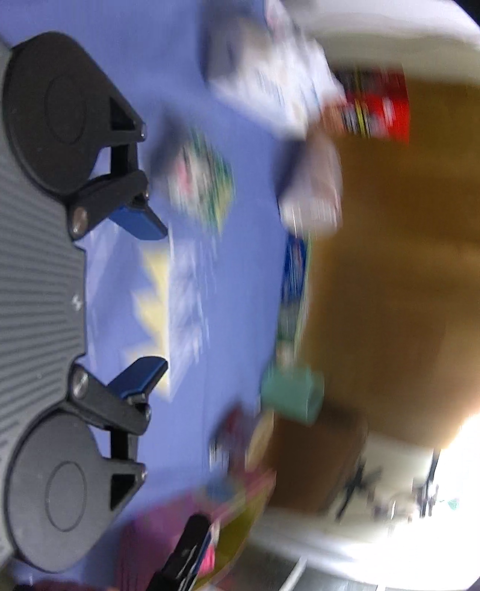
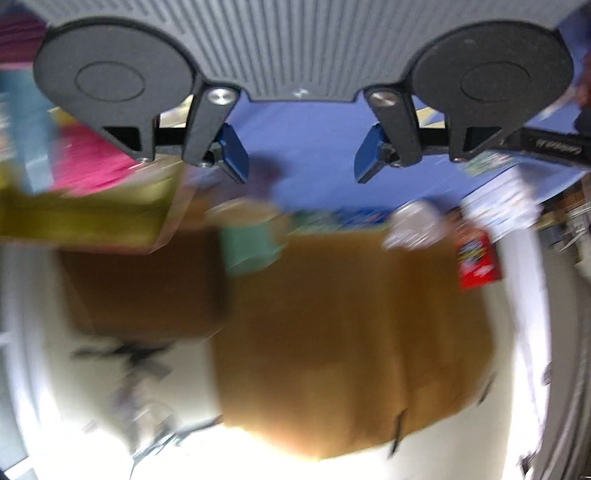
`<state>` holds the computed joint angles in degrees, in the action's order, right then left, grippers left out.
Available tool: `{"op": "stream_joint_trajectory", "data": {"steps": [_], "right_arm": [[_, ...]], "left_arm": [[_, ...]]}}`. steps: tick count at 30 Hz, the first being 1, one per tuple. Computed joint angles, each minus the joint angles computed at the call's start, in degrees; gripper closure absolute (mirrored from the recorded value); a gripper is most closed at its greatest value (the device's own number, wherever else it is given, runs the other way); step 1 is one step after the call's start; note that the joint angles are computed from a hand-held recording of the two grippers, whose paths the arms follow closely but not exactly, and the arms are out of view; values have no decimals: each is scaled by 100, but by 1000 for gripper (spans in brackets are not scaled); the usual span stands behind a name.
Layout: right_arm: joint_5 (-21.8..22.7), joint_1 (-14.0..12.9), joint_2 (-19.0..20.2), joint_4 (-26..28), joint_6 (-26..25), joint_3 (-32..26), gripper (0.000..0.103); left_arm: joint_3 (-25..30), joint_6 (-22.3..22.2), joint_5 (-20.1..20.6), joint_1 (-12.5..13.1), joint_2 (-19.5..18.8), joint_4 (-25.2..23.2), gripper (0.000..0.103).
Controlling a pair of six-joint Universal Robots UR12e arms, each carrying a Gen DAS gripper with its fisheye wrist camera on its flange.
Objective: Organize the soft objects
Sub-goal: 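Move the right gripper to the green tissue pack and grasp it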
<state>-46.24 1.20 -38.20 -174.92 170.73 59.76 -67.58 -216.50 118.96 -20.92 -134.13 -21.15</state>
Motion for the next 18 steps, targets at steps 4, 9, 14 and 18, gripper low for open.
{"op": "stream_joint_trajectory", "data": {"steps": [4,9,14,18], "right_arm": [[409,231,-32,1532,-1101,-160,37],[525,565,49,2656,-2271,-485,29],[495,854,296,3502,-1924,-1128,18],[162,1088,425,3821,-1593,-1394,14]], "left_arm": [[-409,-551,692,86,265,-525,31],[-634,-1619,1437,187,426,-1152,31],[-1012,-2500,1452,275,577,-762,28],[-1185,-2545,1510,272,618,-346,28]]}}
